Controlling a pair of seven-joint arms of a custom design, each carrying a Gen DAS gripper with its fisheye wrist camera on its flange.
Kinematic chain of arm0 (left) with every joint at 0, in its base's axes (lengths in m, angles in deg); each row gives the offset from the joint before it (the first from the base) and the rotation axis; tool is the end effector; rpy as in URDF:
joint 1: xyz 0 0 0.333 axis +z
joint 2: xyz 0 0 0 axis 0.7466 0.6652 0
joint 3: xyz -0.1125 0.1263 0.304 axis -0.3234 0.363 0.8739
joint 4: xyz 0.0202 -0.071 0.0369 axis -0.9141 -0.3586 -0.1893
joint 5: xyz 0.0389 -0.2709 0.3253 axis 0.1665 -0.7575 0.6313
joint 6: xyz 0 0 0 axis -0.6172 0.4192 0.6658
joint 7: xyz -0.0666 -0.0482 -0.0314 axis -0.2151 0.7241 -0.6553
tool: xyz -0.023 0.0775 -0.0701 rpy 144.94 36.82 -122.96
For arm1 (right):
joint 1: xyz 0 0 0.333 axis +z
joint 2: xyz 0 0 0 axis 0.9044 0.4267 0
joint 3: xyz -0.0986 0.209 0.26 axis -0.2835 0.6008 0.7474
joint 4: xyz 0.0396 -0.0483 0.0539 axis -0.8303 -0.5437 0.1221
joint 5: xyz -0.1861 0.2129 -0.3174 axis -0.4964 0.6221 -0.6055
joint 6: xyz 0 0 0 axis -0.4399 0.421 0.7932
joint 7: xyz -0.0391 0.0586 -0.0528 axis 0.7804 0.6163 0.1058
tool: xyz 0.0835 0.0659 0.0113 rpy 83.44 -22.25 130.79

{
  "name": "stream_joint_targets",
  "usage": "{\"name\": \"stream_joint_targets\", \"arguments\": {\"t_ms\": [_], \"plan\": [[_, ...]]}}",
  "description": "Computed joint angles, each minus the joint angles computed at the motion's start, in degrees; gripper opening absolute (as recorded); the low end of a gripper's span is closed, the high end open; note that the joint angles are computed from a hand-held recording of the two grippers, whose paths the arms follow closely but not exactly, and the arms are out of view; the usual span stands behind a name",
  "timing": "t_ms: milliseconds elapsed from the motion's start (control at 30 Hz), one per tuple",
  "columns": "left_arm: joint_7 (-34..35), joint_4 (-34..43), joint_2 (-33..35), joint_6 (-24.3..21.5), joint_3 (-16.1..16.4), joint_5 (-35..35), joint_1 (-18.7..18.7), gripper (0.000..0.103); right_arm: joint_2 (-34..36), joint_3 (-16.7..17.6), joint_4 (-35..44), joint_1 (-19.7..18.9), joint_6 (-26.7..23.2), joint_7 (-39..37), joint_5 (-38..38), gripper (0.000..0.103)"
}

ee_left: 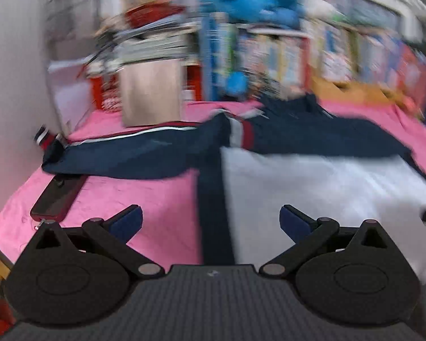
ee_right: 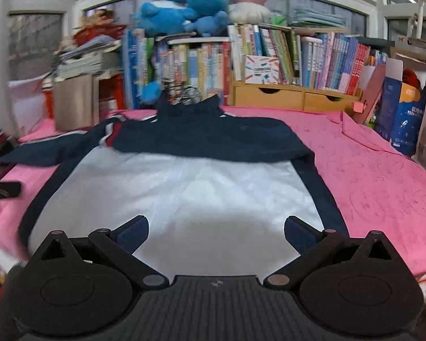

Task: Fold clothes
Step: 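Grasp the other striped cuff with the left tool and lift it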

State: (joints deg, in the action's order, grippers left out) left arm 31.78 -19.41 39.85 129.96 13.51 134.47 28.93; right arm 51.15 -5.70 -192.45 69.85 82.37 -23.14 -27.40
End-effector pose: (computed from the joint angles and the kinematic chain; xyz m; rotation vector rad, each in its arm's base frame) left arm 0.6223 -0.3146 0.5667 -1.8475 1.2841 -0.7032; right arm 0.6782 0.0661 0.5426 -1.8104 1.2830 -0.6785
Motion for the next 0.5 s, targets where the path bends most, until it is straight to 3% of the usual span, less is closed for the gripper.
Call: {"name": "stream_joint_targets", "arguments": {"t_ms": [100, 300, 500], "plan": [[-4.8, -1.8, -1.1, -0.4, 2.5, 2.3, 2.8, 0.103, 4.2, 1.7, 5.0, -1.0, -0.3, -0.2, 3.3, 0.103], [-3.3, 2.4, 2.8, -12.2, 5.5, 6.1, 6.9, 0.103, 10.5, 6.3, 11.6, -3.1, 2.5, -9.6, 10.9, 0.103], [1.5, 9.7, 9.4, -16.0, 8.4, 5.2, 9.9, 0.101, 15.0, 6.2, 15.1, -0.7, 7.4, -6.0, 3.2, 0.103]]}}
